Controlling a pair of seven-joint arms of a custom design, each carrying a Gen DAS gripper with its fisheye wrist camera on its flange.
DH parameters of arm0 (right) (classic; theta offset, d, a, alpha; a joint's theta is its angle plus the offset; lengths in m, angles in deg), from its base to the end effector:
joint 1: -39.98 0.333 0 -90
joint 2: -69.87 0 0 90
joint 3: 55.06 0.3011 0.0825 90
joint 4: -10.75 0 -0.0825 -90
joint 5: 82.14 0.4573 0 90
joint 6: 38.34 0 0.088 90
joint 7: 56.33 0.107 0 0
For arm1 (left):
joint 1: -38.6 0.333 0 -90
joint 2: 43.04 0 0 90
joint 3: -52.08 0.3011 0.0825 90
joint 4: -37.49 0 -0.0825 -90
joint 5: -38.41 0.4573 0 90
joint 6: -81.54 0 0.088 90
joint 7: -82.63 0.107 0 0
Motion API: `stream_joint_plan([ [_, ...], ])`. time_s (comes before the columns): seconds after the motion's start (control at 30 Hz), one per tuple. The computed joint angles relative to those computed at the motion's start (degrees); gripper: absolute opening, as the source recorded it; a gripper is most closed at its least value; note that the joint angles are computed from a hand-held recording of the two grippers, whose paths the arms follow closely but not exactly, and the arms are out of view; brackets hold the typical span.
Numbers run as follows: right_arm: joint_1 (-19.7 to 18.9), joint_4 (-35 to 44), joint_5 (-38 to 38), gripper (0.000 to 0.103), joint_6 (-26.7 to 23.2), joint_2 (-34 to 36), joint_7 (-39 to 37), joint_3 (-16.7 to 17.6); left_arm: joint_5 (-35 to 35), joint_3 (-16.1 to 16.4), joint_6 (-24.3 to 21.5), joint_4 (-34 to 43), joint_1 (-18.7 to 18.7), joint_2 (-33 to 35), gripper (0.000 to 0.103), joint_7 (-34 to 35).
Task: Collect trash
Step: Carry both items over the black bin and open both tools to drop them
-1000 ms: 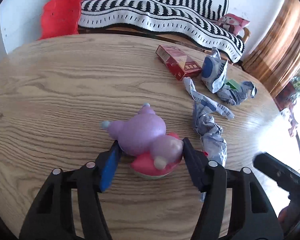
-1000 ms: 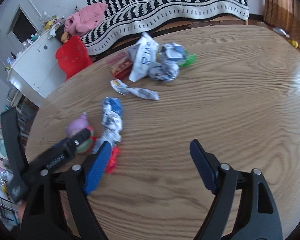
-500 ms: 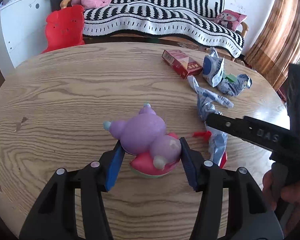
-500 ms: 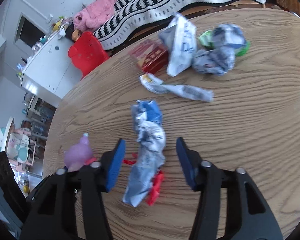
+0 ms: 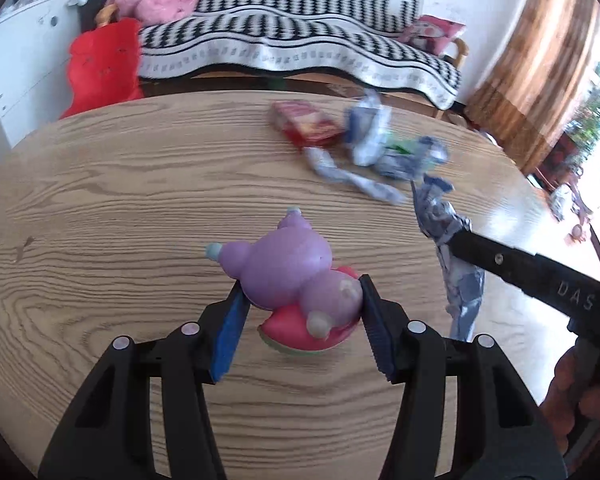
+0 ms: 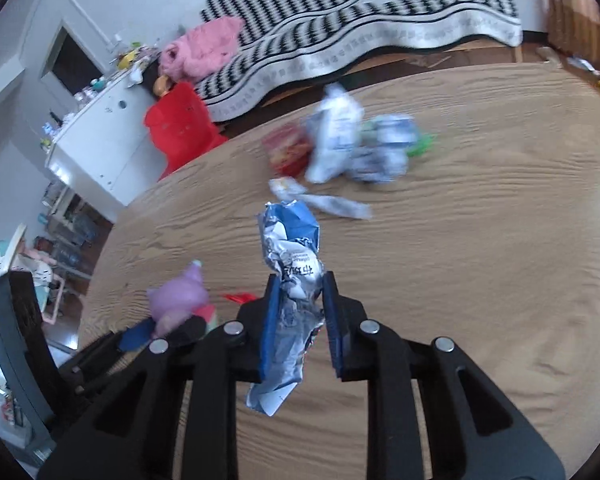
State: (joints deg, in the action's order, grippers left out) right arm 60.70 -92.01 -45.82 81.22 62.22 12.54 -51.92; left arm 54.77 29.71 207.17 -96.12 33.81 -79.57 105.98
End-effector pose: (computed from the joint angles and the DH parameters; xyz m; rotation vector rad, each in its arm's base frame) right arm 0.5634 0.2834 0.6321 -2.1345 1.1435 0.1912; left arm 0.4318 -0.2345 0.5770 -2.2829 1.2166 -0.5966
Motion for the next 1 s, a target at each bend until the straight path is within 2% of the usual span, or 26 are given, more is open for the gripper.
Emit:
stream_joint_plan([
  [0.23, -6.05, -5.02, -6.83, 0.022, 0.44, -4.90, 0.13, -4.99, 4.99, -4.03, 3.83, 12.87, -1.68, 14.95, 0.054, -0.42],
  [0.43, -12.41, -9.13, -12.44, 0.022, 3.13, -8.37, -1.02, -9.73, 12.60, -5.74, 5.83, 27.20, -6.68, 30.90, 0.054, -0.61],
  [0.57, -16.92, -10.02, -15.48, 0.022, 4.27, -8.34, -1.52, -12.72, 16.94, -5.68, 6.92, 37.73, -11.75, 41.96, 0.054, 1.45],
  [0.73, -22.12, -10.01, -17.27, 0.022, 3.80, -6.56, -2.57, -15.49, 19.96, -4.57, 7.03, 51.85, -19.54, 55.70, 0.054, 7.91],
  [1.0, -28.62, -6.98, -18.88, 0.022, -0.45, -0.31, -5.00, -16.67, 18.28, -1.18, 0.95, 77.15, -31.71, 75.67, 0.054, 21.05],
])
